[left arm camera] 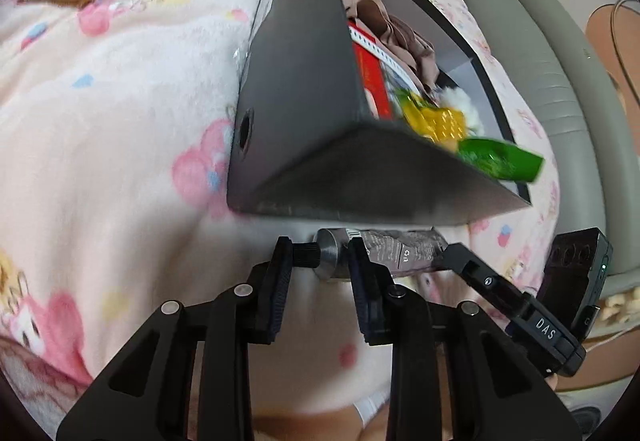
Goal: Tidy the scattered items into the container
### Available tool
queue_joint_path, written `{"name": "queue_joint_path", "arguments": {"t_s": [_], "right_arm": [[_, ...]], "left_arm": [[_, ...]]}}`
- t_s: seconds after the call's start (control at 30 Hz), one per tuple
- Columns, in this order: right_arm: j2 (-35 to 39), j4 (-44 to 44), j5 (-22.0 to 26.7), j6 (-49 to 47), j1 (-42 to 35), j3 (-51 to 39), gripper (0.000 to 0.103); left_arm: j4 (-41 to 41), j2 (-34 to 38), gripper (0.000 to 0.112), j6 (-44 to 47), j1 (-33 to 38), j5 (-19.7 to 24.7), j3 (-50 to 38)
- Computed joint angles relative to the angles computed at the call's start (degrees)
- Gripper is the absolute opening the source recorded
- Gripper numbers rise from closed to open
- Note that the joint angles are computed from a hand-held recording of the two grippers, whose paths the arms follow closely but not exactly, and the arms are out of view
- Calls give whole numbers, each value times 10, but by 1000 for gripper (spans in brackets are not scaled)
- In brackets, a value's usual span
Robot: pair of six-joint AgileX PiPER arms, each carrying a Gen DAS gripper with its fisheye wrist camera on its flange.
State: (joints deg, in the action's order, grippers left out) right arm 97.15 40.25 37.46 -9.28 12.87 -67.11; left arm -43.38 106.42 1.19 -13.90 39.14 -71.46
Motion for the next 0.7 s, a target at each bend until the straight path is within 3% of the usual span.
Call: {"name": "queue_joint_path", "arguments": {"t_s": [0.17, 0.33, 0.43, 0.5, 0.57, 0.7], "right_arm": [[-45, -27, 62, -5, -10, 11, 44], [-76, -99, 51, 37, 25, 28, 44], [-55, -115, 45, 49, 24, 3, 45], [0, -109, 10, 47, 41, -39, 44], [8, -78, 12, 10, 33, -44, 44], [52, -51, 29, 3, 20, -64, 44]], "left_arm": [[-12, -50, 27, 30, -7, 12, 52], [28, -59, 27, 9, -33, -13, 46], [24, -61, 27, 5, -29, -31, 48], [12, -62, 27, 11, -26, -51, 50], [23, -40, 27, 1, -34, -71, 24], [51, -42, 27, -12, -37, -72, 20]]}}
